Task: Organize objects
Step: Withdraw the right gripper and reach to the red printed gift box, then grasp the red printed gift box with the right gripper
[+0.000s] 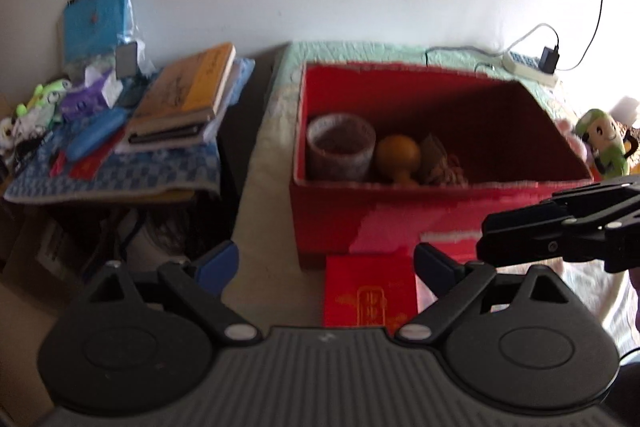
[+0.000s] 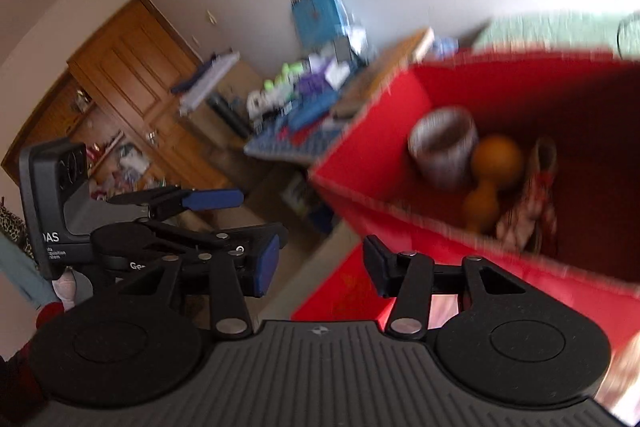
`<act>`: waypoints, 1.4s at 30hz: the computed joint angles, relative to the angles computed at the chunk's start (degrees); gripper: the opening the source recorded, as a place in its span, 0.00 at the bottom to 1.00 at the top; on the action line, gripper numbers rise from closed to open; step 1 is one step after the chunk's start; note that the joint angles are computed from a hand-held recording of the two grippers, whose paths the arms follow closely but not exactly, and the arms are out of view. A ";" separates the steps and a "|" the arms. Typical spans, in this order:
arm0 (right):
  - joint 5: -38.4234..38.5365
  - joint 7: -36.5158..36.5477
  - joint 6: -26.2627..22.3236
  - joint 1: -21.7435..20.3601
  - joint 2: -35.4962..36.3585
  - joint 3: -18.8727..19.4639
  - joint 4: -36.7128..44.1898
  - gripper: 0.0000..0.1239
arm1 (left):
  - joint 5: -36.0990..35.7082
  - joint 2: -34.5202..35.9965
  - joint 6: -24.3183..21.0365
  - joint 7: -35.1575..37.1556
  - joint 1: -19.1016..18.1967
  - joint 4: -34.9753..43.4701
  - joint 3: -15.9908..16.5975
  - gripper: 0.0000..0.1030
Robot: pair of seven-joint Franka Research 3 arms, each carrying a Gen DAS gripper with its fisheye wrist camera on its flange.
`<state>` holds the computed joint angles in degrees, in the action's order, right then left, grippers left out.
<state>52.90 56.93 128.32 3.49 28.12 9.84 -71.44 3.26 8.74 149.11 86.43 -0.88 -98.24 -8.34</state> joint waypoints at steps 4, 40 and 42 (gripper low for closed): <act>-5.27 6.48 -1.37 1.78 1.44 -1.75 1.41 0.41 | -5.42 1.14 -3.94 4.92 0.75 0.41 -1.27 0.92; -21.00 28.98 -12.24 5.03 11.53 -1.99 13.92 0.49 | -5.58 7.29 -8.05 7.99 0.01 3.19 -2.15 0.82; -21.33 28.91 -12.72 5.12 11.82 -2.14 14.60 0.48 | -5.78 6.98 -7.73 8.07 0.10 2.75 -2.22 0.79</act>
